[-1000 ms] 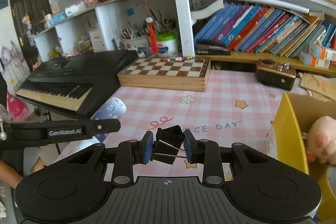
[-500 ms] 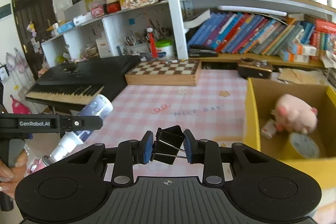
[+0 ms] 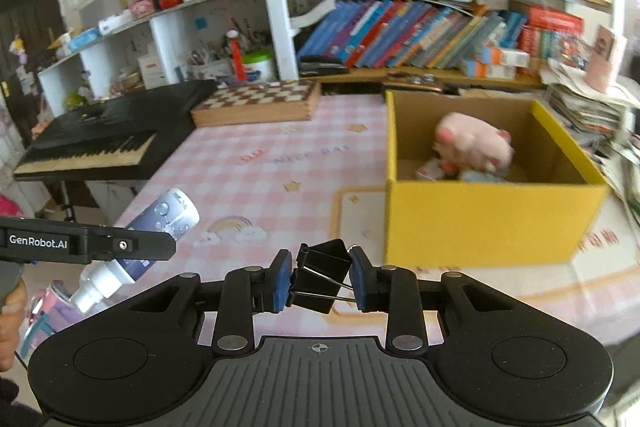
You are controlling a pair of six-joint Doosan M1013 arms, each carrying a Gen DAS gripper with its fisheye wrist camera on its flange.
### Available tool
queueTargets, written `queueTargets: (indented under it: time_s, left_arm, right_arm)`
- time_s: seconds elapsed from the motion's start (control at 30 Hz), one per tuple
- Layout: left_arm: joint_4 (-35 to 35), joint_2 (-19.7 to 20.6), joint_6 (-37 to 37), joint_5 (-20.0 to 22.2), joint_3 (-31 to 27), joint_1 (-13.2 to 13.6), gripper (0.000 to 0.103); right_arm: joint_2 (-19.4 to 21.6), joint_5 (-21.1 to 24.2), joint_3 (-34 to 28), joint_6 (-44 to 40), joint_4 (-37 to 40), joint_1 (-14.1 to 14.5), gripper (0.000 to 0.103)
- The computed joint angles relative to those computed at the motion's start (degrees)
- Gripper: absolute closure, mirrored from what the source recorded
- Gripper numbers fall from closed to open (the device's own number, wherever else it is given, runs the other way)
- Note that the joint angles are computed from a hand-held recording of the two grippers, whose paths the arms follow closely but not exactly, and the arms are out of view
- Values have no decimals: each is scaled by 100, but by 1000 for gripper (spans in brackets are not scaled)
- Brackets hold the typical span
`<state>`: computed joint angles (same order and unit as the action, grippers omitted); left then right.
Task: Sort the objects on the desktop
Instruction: 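Carry the glue tube and binder clip with both tools to the yellow box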
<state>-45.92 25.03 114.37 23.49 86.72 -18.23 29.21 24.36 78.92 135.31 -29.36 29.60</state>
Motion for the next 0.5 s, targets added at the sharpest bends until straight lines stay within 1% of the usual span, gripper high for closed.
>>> queueTargets:
  time_s: [0.1, 0.23, 0.37, 0.5]
  left_arm:
    - [-181, 37, 282, 242, -53, -39, 73]
    - [-327, 109, 563, 449, -174, -103, 73]
    - [-447, 192, 836, 637, -316, -153, 73]
    - [-467, 308, 1002, 917, -498, -184, 73]
  right_arm:
    - [-122, 84, 196, 655, -426, 21, 72]
    - [-264, 243, 428, 1517, -971, 46, 72]
    - [-351, 442, 577, 2083, -1290, 52, 72]
    - [-406, 701, 655, 2528, -1560, 65, 72]
